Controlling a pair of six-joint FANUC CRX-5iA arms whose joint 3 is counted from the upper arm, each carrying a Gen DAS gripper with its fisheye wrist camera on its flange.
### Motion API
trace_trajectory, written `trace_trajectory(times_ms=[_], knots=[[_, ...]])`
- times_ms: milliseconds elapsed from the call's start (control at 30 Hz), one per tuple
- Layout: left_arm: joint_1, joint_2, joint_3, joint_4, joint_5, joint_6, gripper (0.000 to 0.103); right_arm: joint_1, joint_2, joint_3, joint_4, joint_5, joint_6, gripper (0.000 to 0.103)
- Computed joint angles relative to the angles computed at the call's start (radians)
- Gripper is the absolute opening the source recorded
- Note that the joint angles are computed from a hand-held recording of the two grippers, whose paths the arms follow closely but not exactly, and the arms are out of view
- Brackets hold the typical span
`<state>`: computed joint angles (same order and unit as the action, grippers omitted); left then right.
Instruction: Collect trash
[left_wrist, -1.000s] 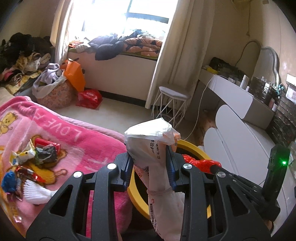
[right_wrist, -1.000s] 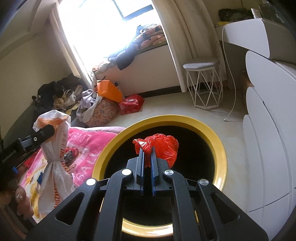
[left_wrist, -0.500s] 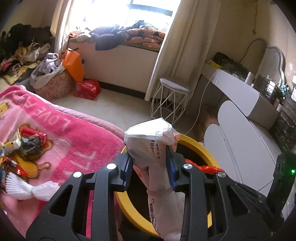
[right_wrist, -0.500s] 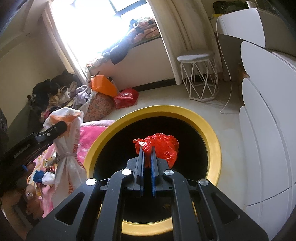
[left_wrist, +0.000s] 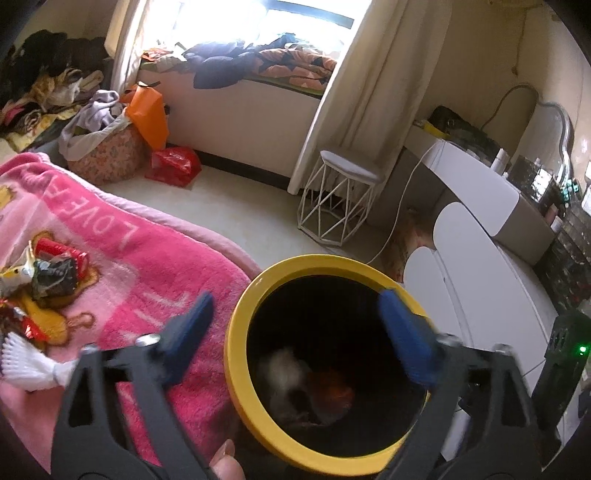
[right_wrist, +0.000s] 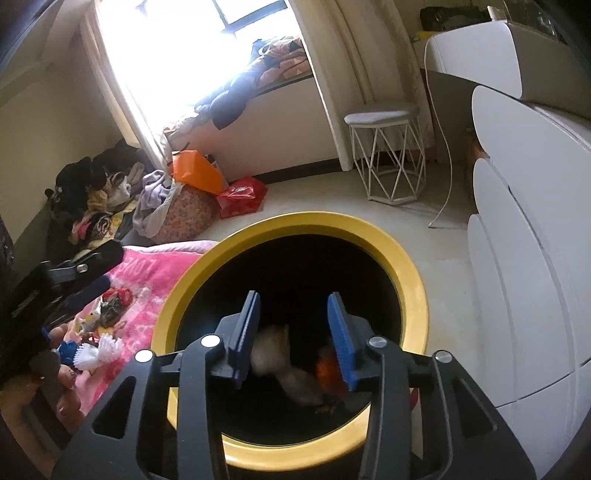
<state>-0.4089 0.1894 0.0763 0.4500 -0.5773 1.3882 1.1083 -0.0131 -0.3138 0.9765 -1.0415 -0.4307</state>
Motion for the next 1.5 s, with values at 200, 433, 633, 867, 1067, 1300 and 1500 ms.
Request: trace_trajectory(times_ms=[200,433,633,867,1067,1300,1500], knots=[[0.010,-0.053,-0.048,-0.028,0.027,0.012,0.092,0.012,0.015,0.012,0.025,-0.021,0.020,0.051],[0.034,-0.113,-0.095,-0.064,0.055,0.047,0.092,0.019,0.025,0.020,0.061,-0.009,0.039,0.057],[0.064,-0.160,-0.137,-0.090,0.072,0.076,0.092,0.026,0.045,0.042,0.087,0.012,0.062,0.060],[0.094,-0.206,-0.168,-0.133,0.087,0.124,0.092,0.033,0.075,0.079,0.104,0.054,0.119,0.061],[0.128,-0.243,-0.199,-0.140,0.102,0.140,0.092,0.042,0.120,0.136,0.108,0.094,0.192,0.064],[0.172,-0.281,-0.237,-0.134,0.111,0.153,0.092,0.043,0.167,0.204,0.087,0.141,0.277,0.064],[0.212,-0.307,-0.264,-0.136,0.113,0.168,0.092,0.040,0.214,0.276,0.059,0.176,0.355,0.065]])
